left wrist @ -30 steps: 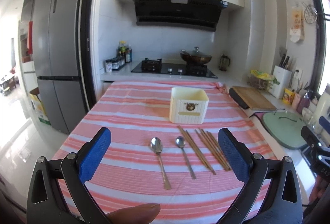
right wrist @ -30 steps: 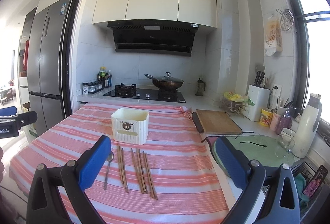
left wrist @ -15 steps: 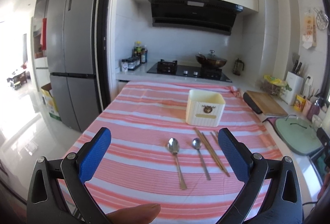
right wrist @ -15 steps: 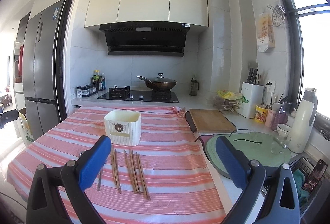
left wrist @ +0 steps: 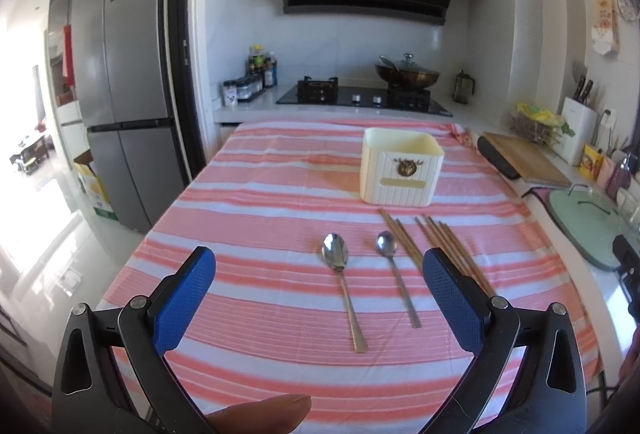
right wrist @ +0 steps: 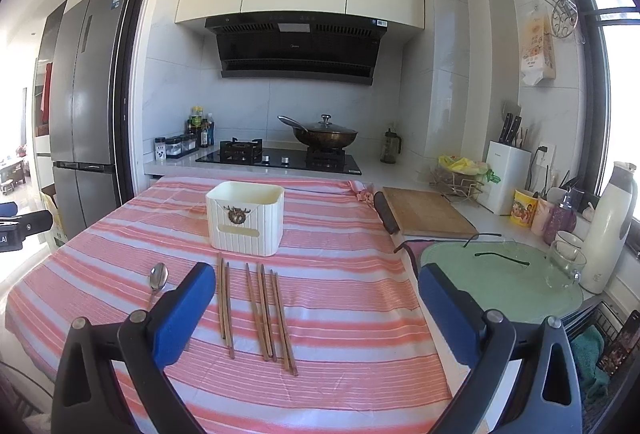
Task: Organize utensils
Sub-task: 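Lower the right tool onto one wooden chopstick and close on it while the left tool approaches the large spoon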
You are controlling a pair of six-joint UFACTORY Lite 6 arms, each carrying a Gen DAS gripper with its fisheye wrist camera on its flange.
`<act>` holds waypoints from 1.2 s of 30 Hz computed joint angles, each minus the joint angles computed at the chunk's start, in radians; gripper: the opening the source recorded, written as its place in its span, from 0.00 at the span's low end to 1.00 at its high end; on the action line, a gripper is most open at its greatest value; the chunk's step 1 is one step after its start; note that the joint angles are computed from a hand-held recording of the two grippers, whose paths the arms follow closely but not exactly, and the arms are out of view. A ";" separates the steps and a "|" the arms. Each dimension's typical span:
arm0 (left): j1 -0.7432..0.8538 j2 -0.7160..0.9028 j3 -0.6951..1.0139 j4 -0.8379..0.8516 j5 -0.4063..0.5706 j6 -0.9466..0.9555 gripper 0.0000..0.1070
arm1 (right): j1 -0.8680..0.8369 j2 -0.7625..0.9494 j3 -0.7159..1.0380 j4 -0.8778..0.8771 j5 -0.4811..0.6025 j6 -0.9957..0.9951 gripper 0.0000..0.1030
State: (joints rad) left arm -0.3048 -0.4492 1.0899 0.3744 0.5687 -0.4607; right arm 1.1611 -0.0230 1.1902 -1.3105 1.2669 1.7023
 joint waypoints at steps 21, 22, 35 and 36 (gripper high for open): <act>-0.003 0.602 0.151 0.040 -0.160 -0.046 0.96 | -0.773 0.521 0.209 0.895 -0.915 -1.074 0.54; -0.003 0.623 0.163 0.045 -0.157 -0.055 0.96 | -0.781 0.538 0.228 0.966 -0.921 -1.142 0.53; 0.009 0.812 0.277 0.079 -0.128 -0.107 0.96 | -0.792 0.748 0.533 1.201 -0.737 -1.439 0.35; 0.006 0.820 0.279 0.085 -0.125 -0.114 0.96 | -0.791 0.768 0.572 1.198 -0.701 -1.446 0.35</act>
State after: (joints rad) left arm -0.2984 0.3711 1.3693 0.4595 0.4438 -0.5747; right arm 0.3706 0.7448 1.7624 -0.1122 0.5658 0.2567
